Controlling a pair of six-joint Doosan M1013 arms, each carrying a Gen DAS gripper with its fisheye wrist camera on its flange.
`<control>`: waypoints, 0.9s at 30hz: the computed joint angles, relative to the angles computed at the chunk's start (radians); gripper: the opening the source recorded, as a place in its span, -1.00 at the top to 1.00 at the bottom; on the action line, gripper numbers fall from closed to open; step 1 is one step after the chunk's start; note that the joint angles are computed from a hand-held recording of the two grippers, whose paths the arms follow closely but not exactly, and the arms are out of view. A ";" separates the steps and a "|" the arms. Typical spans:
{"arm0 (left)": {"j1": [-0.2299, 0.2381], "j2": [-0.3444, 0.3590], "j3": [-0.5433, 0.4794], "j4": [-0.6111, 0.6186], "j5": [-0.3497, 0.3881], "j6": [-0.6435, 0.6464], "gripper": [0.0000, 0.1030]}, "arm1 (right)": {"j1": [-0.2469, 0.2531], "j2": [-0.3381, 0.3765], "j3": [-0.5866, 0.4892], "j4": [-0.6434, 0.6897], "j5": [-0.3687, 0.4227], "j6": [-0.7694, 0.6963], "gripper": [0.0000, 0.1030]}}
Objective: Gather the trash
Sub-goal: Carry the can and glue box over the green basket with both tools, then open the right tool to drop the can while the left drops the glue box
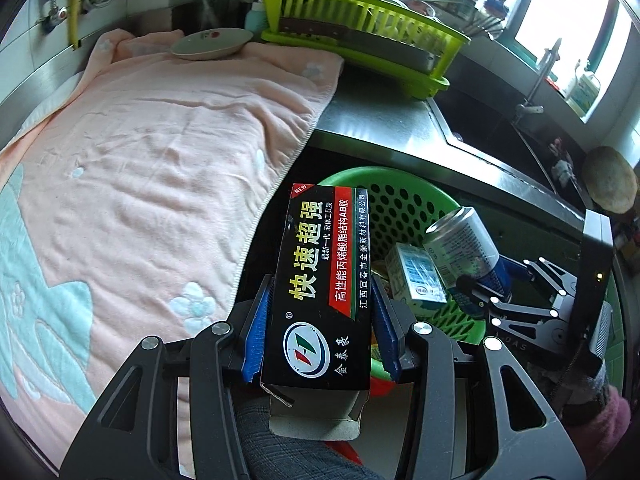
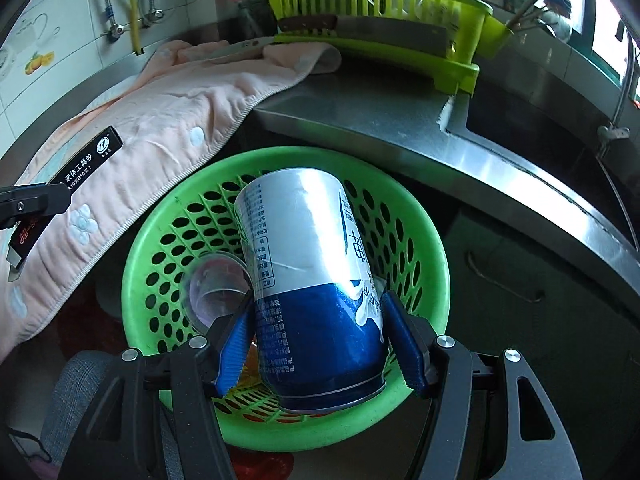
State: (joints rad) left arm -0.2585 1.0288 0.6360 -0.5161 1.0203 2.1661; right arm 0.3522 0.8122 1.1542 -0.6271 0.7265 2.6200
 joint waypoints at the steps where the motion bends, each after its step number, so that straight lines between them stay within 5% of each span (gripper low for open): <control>1: -0.003 0.002 -0.003 0.003 0.002 0.000 0.11 | -0.001 -0.002 0.004 0.004 -0.004 0.001 -0.18; 27: -0.045 0.050 -0.084 0.062 0.042 0.000 0.11 | -0.002 -0.040 0.088 -0.010 -0.063 0.100 -0.27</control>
